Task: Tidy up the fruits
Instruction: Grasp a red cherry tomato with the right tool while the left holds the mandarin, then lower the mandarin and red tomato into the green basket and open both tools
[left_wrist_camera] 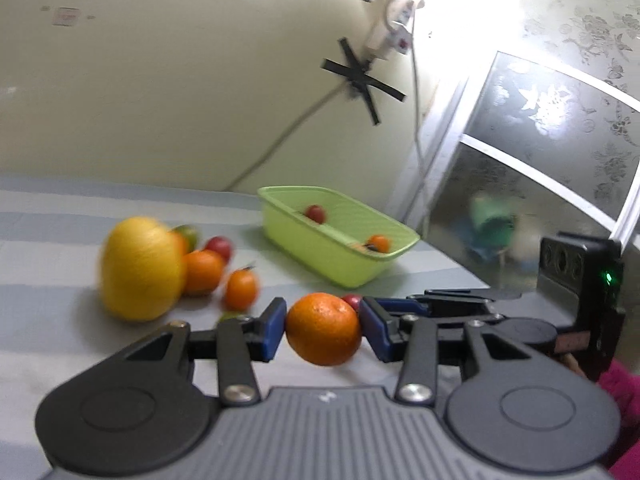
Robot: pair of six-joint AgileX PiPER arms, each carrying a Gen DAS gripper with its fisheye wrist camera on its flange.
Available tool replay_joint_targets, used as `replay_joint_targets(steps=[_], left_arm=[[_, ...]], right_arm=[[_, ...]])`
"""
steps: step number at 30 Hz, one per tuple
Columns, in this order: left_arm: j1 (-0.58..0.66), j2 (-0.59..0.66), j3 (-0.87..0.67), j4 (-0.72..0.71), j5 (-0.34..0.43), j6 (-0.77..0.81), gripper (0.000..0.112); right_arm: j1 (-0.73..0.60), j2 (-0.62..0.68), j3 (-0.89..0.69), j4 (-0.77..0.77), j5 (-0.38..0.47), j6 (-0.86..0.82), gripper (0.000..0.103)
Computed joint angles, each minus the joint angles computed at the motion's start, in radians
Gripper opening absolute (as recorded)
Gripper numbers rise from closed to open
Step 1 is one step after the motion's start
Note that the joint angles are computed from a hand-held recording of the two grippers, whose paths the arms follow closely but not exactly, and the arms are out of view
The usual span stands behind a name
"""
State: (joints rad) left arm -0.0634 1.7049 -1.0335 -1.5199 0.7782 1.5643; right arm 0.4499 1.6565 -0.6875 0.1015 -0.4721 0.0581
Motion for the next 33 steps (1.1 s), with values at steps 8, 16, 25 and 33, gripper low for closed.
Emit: replay_joint_targets(steps=[8, 16, 25, 33], left_arm=[[-0.189, 0.216, -0.432, 0.200, -0.083, -0.363, 0.041], [-0.289, 0.426, -0.759, 0.538, -0.132, -0.758, 0.041], [-0.219, 0.354, -0.665, 0.373, -0.156, -0.640, 0.042], [-0.010, 0.057, -0.188, 0.029, -0.182, -0.235, 0.042]], right_arm=[[-0.091, -0.065, 0.061, 0.107, -0.171, -0.082, 0.028], [-0.140, 0.021, 0.024, 0.160, -0.216, -0.103, 0.030], [-0.120, 0.025, 0.092, 0.236, -0.364, -0.135, 0.051], [-0.113, -0.018, 0.168, 0.230, -0.475, -0.036, 0.051]])
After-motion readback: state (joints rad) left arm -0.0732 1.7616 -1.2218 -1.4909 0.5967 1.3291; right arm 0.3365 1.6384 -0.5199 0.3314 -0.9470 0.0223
